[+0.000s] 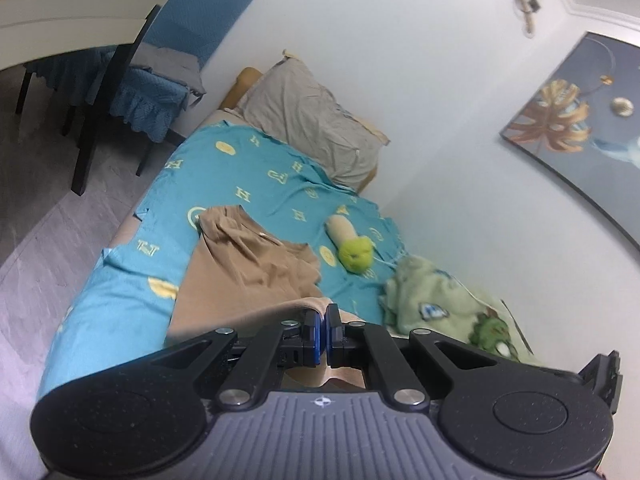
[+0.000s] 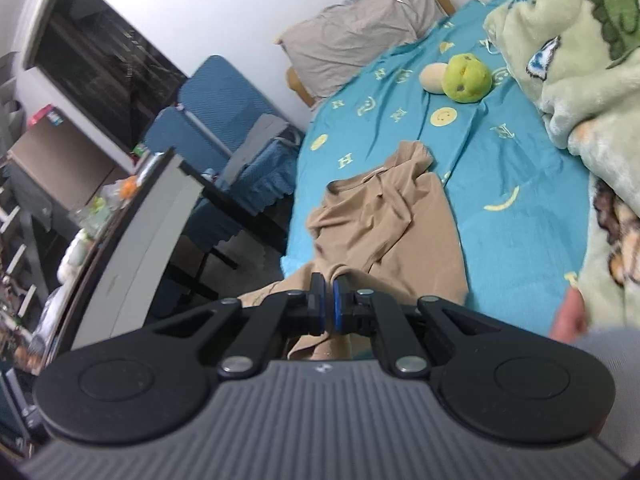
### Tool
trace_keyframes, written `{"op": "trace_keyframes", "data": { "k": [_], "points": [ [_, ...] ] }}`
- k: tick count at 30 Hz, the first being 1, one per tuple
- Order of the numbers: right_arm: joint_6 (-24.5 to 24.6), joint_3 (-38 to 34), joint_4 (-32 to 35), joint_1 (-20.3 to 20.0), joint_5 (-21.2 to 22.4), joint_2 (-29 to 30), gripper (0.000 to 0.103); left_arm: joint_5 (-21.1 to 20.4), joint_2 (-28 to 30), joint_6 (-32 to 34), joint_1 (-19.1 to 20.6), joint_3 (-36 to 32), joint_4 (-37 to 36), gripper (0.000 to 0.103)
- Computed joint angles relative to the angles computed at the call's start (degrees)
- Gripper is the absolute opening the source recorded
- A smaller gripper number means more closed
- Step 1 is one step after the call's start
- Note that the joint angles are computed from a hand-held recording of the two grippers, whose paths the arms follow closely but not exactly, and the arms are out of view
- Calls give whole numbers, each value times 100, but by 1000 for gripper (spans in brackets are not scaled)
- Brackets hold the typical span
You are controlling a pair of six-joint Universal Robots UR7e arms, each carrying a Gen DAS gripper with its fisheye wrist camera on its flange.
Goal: Fold clothes
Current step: 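Grasp the shirt hem with both grippers and fold it toward the collar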
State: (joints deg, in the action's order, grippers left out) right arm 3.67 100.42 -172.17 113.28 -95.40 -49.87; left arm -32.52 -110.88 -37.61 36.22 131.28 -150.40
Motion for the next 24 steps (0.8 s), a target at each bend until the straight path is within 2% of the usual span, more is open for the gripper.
{"op": "trace_keyframes", "data": {
  "k": [4,8,12,18,24],
  "points": [
    [-90,-837,236,-112,-203,684,7,-500,1077,1309,1050,-517,-1383,3],
    [-16,-1731,592,-270,-496,1407,7,-966,2089,2145,1982,-1116,-2132,3],
    [-31,-2557,896,-410,-757,2093,7,-1201,2952,2970,2683,-1606,-2665,3],
    [-487,-3586,1095,-547,-1233,3065,8,-1382,3962,3840,3515,-2231,-3144,4],
    [-778,-4296,1598,-516,-1911,3654,9,-1164,4438,4319,3801,-2596,-2858,6]
  ]
}}
